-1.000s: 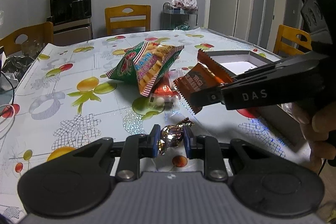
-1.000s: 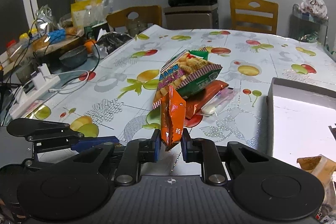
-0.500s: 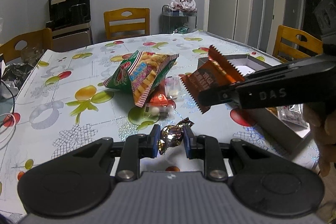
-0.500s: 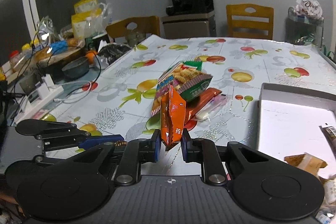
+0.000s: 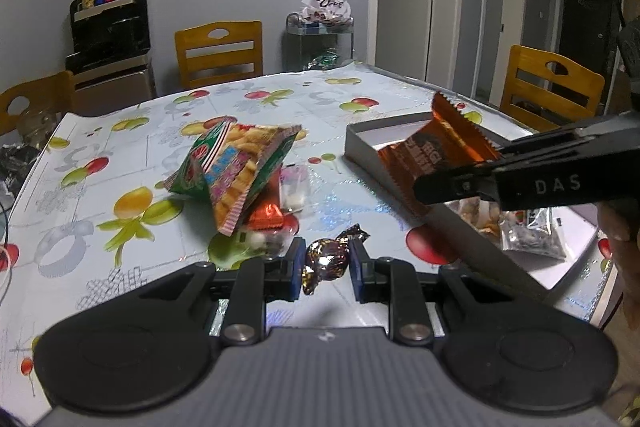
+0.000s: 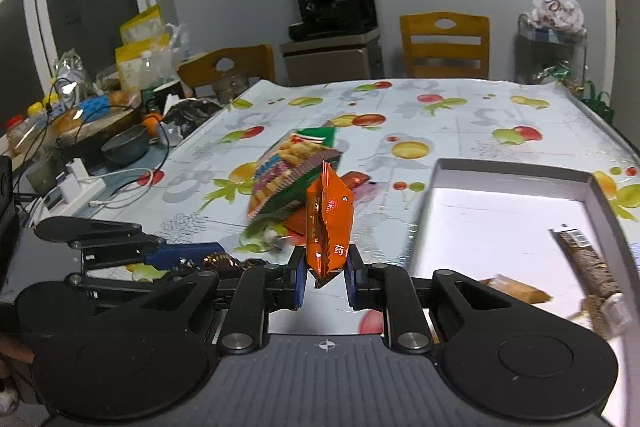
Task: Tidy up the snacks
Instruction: 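Lift and carry gold chocolate and orange candy bar over the white tray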
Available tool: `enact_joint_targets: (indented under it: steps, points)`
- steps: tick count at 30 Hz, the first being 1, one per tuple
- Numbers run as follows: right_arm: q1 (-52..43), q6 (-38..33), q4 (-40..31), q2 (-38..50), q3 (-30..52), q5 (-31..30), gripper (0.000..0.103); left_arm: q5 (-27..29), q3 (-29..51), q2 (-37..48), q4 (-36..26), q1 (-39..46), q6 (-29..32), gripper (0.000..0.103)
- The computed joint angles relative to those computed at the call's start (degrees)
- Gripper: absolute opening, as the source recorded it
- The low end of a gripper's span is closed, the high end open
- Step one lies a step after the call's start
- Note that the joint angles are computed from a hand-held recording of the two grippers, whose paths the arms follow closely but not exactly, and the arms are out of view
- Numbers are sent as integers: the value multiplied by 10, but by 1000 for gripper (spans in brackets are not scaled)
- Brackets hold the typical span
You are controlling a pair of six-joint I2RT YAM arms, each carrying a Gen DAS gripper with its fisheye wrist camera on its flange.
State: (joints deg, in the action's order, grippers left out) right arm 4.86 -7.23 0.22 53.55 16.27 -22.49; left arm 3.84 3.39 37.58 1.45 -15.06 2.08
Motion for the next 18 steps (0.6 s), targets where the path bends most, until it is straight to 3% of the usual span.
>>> enact_joint_targets:
  steps: [10,18]
  points:
    - [-97,-45,-33,-26,-4,-54,21,-18,22,18,9,-35,-6,20]
    - [-123,-57,-41,-31,-7,-67,21,-33,29,37,23,-62,-16,20]
